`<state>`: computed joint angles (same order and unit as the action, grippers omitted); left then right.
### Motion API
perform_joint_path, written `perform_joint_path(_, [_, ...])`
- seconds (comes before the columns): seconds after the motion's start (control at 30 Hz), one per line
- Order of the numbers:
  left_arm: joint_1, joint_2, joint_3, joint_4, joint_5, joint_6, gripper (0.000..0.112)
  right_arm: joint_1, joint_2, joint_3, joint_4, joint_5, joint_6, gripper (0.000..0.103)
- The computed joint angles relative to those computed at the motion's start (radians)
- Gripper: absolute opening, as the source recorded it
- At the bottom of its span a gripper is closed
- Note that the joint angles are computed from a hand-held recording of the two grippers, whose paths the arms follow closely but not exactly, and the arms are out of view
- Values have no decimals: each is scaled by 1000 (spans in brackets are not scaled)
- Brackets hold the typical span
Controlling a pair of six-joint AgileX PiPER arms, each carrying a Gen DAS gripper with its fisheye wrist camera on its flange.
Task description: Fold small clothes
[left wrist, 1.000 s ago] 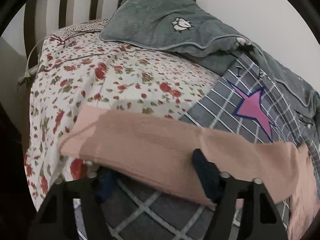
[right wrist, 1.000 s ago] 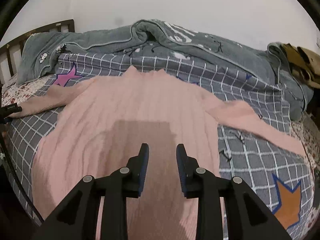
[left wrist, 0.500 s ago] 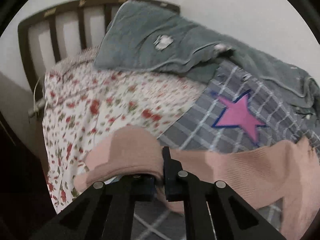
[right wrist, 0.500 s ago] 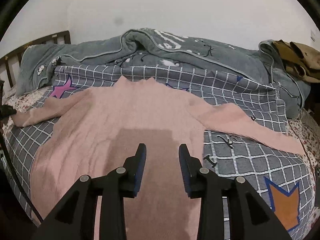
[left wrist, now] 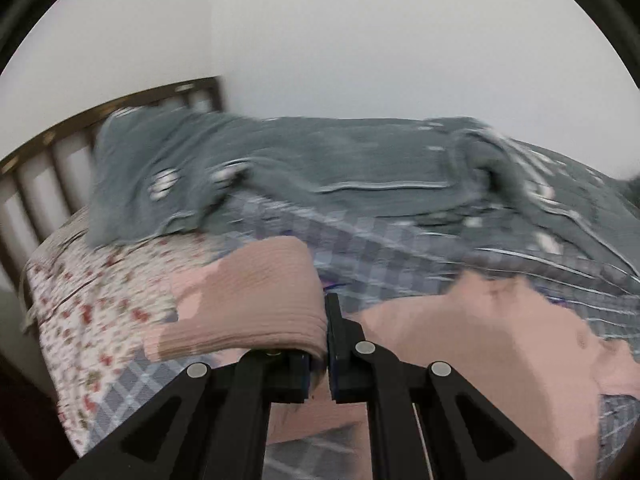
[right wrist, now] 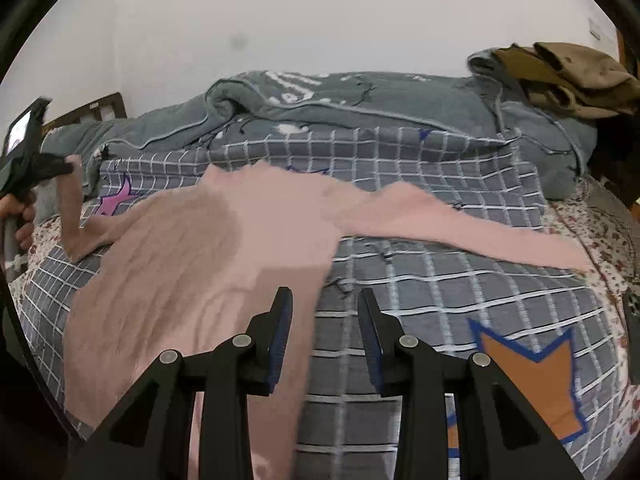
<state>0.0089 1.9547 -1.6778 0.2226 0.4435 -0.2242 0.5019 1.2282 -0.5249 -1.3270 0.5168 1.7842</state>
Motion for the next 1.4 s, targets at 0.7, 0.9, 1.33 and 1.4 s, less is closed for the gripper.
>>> perform_joint_path(0.7, [-536,321,-214,113,120,-46,10,-332,-187,196,125,-183,-243,33])
perform_joint_path(0.9, [-515,258,-145,107,100,-78,54,-323,-168,191,142,-206,-247,33])
perform_joint_path(1.33, [-264,81,140,212,-115,-157,87,-148,76,-30,-104,-199,-22,40])
perform_joint_path(1.4, [-228,84,152,275,-125,-190,87,-153,135,-91,-133,-226,-9,40])
